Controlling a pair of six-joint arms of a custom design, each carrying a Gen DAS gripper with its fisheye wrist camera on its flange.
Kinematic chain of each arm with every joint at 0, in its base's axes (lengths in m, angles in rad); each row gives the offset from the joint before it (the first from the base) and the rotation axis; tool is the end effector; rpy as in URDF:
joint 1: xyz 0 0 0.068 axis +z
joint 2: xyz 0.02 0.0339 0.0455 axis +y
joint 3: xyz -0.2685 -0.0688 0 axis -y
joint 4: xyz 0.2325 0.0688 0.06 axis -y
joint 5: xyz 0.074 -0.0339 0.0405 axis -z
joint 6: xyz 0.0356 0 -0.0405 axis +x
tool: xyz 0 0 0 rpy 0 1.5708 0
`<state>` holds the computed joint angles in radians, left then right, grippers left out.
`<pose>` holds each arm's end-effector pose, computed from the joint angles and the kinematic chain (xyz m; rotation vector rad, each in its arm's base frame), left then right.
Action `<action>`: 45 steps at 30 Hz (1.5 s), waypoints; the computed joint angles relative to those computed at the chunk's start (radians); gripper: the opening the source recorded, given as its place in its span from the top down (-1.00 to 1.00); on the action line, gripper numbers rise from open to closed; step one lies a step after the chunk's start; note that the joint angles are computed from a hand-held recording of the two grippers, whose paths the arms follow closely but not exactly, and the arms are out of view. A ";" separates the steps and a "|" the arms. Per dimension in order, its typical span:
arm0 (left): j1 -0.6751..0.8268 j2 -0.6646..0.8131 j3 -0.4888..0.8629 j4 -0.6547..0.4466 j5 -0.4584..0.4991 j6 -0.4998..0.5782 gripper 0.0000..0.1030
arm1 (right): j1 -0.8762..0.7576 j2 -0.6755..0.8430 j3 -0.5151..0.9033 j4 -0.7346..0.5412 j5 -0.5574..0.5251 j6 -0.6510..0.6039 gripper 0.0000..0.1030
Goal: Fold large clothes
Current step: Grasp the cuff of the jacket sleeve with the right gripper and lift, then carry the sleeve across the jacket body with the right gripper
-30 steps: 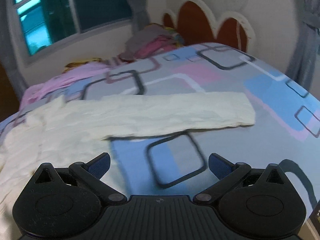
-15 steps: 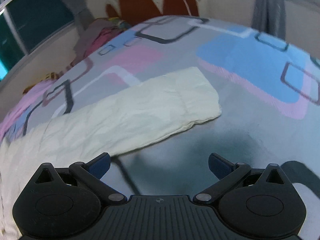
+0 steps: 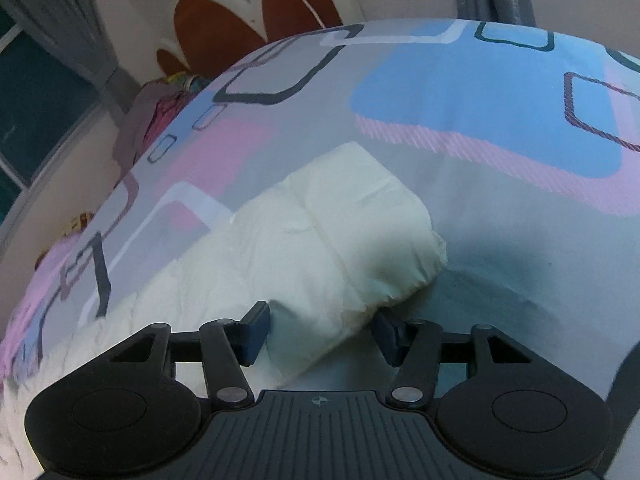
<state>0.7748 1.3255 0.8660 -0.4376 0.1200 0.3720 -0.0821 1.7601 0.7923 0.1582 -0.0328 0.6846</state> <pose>0.1873 0.1774 0.2392 -0.4470 2.4512 0.3475 0.3264 -0.0257 0.1404 0.8847 2.2358 0.3231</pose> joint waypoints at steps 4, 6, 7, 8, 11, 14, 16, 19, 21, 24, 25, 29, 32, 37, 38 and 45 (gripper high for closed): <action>0.036 0.014 0.020 -0.005 0.022 0.013 -0.98 | -0.015 -0.002 -0.022 0.046 -0.040 0.021 0.70; 0.058 0.023 0.033 -0.010 0.035 0.016 -0.99 | -0.008 -0.004 -0.022 0.053 -0.026 0.030 0.73; 0.071 0.030 0.039 -0.010 0.047 0.021 -0.99 | 0.001 -0.017 -0.030 0.062 -0.015 0.028 0.85; 0.086 0.038 0.046 -0.010 0.061 0.027 -0.99 | 0.011 -0.034 -0.039 0.069 -0.002 0.026 0.86; 0.126 0.060 0.066 -0.004 0.097 0.043 -0.98 | 0.068 -0.095 -0.051 0.093 0.058 0.004 0.89; 0.166 0.097 0.100 0.002 0.137 0.055 -0.98 | 0.163 -0.151 -0.029 0.091 0.125 -0.041 0.90; 0.195 0.130 0.130 0.003 0.169 0.061 -0.99 | 0.246 -0.184 0.000 0.076 0.165 -0.047 0.90; 0.234 0.189 0.180 0.007 0.216 0.078 -0.98 | 0.412 -0.193 0.083 0.049 0.261 -0.088 0.90; 0.261 0.233 0.222 0.000 0.240 0.088 -0.98 | 0.522 -0.167 0.156 0.035 0.316 -0.126 0.90; 0.310 0.311 0.298 -0.012 0.281 0.104 -0.98 | 0.693 -0.076 0.303 0.024 0.366 -0.180 0.90; 0.322 0.336 0.324 -0.019 0.286 0.107 -0.98 | 0.749 -0.037 0.358 0.020 0.377 -0.197 0.90; 0.373 0.454 0.451 -0.063 0.313 0.125 -0.98 | 0.903 0.168 0.589 -0.024 0.377 -0.220 0.90; 0.402 0.517 0.516 -0.052 0.330 0.130 -0.97 | 0.987 0.326 0.762 -0.097 0.368 -0.199 0.90; 0.435 0.602 0.622 -0.083 0.404 0.180 -0.96 | 1.053 0.550 1.023 -0.262 0.328 -0.132 0.89; 0.438 0.618 0.643 -0.095 0.426 0.191 -0.96 | 1.057 0.595 1.089 -0.305 0.314 -0.119 0.89; 0.414 0.738 0.825 -0.255 0.531 0.224 -0.96 | 1.104 0.739 1.301 -0.491 0.301 -0.086 0.15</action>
<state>1.1891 2.0637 1.6911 -0.6923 0.6506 0.5963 1.0215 2.4991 2.0936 -0.3332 0.2682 0.5985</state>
